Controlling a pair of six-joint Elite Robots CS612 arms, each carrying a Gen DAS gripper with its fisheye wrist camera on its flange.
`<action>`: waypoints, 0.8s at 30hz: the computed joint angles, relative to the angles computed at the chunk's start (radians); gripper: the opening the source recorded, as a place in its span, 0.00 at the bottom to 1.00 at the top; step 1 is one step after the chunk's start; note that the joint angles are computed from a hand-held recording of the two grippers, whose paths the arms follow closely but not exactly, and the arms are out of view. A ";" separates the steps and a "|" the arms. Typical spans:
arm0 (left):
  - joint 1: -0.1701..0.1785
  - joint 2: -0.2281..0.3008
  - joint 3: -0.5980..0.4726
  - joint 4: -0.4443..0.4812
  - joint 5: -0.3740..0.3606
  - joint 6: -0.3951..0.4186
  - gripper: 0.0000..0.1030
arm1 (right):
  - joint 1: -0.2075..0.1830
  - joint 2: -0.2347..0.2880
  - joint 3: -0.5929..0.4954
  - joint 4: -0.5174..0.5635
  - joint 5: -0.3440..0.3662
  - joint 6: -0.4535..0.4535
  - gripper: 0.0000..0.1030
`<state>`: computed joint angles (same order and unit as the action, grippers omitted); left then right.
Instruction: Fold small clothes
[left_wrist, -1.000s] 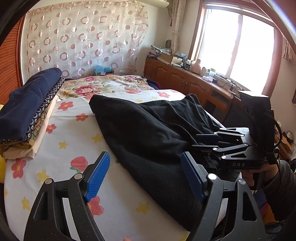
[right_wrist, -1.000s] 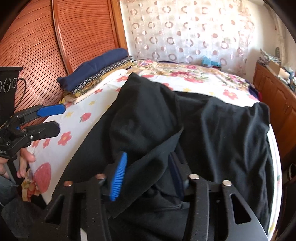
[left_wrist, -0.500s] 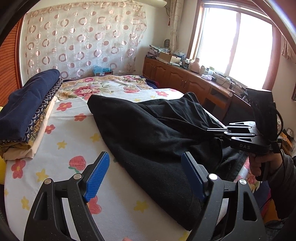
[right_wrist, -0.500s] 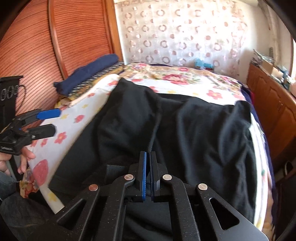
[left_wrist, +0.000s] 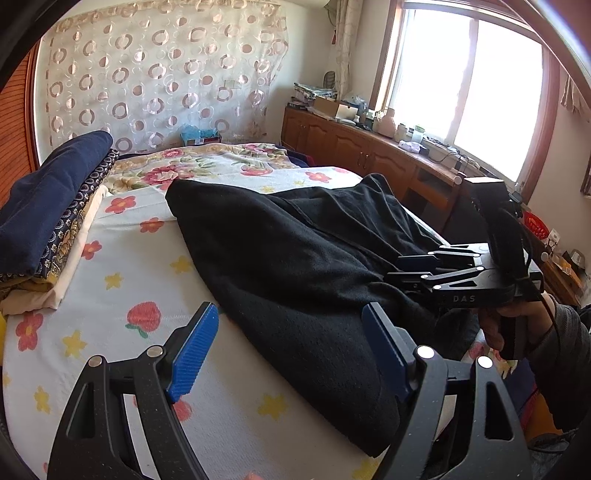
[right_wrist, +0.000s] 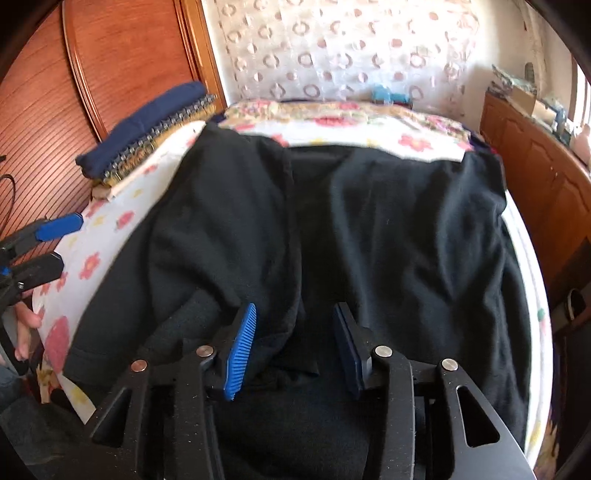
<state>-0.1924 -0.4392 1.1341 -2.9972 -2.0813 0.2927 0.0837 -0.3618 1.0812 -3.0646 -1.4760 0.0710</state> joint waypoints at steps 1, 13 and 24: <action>0.000 0.000 0.001 0.002 -0.001 0.001 0.78 | 0.002 -0.002 0.000 0.007 -0.005 -0.004 0.45; -0.005 -0.006 0.013 0.012 -0.003 0.013 0.78 | 0.005 -0.002 -0.008 0.037 0.053 -0.072 0.08; -0.004 -0.012 0.024 -0.008 -0.014 0.012 0.78 | 0.001 -0.077 0.149 -0.328 0.019 -0.116 0.06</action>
